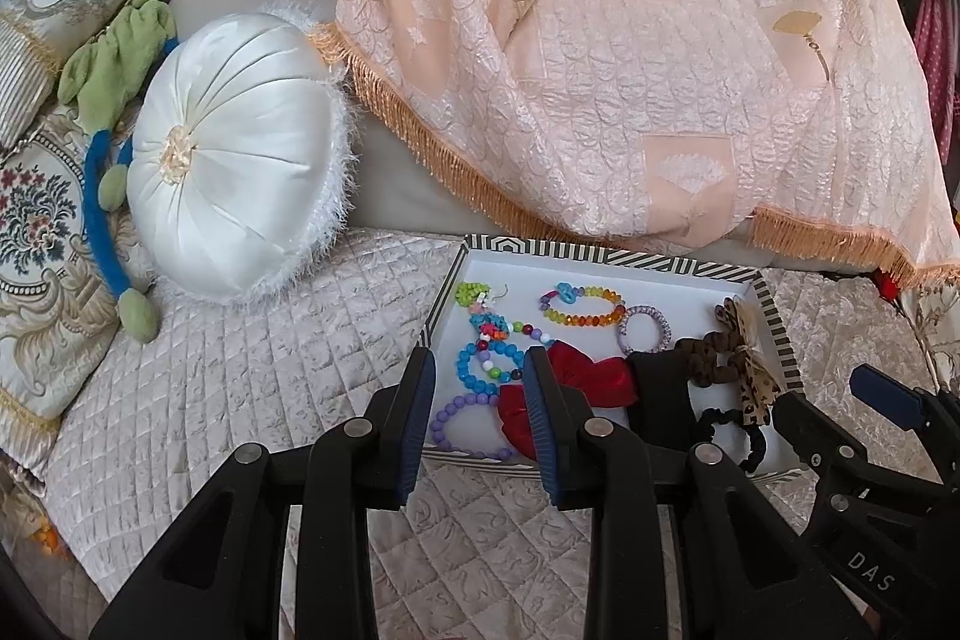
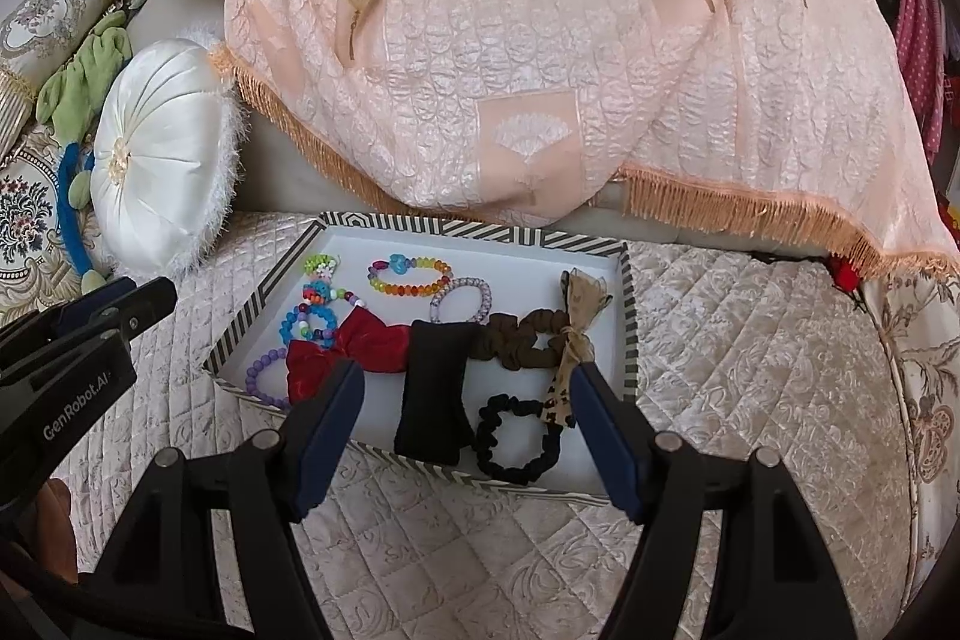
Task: Organize jewelry
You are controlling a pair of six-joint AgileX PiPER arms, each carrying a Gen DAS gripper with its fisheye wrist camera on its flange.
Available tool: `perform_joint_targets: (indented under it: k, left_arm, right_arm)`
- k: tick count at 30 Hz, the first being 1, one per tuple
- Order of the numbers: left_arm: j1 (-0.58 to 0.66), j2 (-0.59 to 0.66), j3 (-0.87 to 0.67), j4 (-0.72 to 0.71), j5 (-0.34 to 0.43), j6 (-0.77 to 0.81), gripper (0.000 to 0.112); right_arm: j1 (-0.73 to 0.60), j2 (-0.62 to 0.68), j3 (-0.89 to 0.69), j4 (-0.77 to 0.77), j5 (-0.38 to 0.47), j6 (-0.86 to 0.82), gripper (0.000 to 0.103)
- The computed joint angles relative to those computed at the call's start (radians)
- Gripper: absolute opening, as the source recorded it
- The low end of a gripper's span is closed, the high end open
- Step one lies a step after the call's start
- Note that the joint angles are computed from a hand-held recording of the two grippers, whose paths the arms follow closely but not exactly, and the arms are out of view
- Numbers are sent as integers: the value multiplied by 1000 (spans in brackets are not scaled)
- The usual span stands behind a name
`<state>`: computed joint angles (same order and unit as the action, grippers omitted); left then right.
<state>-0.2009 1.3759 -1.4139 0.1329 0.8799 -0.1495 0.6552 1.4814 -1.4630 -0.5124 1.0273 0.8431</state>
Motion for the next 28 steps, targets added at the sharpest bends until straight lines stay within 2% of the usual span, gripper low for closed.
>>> perform_joint_targets:
  k: [18, 28]
  left_arm:
    - [-2, 2, 4, 1, -3, -3, 20]
    - [4, -6, 24, -44, -25, 34, 20]
  right_arm:
    - [-5, 7, -5, 17, 0, -18, 74]
    - [-23, -7, 22, 35, -14, -31, 74]
